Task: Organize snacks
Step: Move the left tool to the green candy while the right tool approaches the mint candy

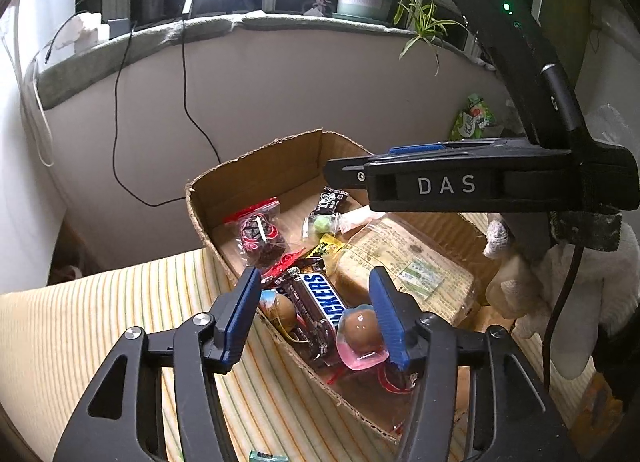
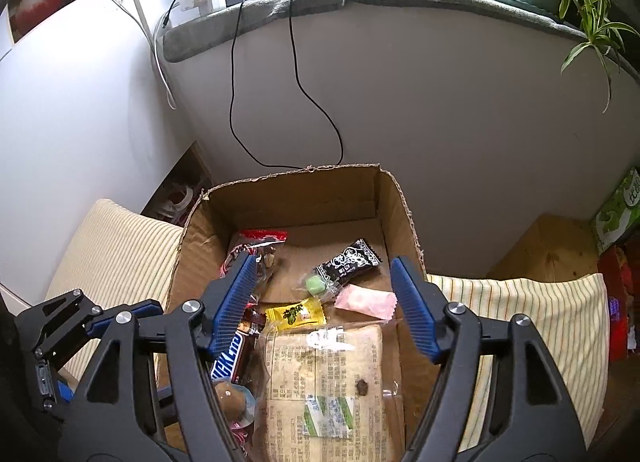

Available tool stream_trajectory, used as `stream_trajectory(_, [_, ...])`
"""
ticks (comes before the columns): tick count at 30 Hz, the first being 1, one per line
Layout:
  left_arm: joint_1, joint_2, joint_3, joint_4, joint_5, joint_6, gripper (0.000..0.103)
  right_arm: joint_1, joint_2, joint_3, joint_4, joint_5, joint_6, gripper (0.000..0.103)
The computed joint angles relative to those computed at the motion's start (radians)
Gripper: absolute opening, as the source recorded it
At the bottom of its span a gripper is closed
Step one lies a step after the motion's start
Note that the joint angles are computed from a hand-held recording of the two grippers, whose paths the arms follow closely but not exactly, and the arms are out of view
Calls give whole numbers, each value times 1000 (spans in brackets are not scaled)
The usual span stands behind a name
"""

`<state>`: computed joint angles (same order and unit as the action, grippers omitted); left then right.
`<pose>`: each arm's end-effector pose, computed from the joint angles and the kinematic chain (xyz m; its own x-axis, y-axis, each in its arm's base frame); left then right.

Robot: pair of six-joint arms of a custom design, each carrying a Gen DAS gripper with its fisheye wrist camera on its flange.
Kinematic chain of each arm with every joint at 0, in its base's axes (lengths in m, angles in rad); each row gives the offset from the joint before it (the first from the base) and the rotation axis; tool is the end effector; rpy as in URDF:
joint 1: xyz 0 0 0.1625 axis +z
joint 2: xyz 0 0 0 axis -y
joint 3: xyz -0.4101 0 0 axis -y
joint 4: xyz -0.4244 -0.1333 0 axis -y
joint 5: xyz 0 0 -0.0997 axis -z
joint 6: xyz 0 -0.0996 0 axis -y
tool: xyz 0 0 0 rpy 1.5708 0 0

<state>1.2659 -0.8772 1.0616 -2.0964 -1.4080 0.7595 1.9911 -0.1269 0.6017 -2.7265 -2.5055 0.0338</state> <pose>-0.0995 -0.8139 0.3408 -0.4996 0.7962 -0.3412 0.8645 0.4835 -0.1375 0.4154 -0.7990 0.0372 -0.7593 0.2438 0.6034 -0.2916 0.7015 -0.6503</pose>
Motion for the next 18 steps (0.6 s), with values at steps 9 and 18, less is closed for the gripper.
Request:
stream_trajectory(9, [1, -33, 22, -5, -9, 8, 55, 25, -2, 18, -18, -15, -7, 72])
stream_trajectory(18, [13, -75, 37, -8, -21, 13, 55, 67, 2, 38, -64, -32, -33, 72])
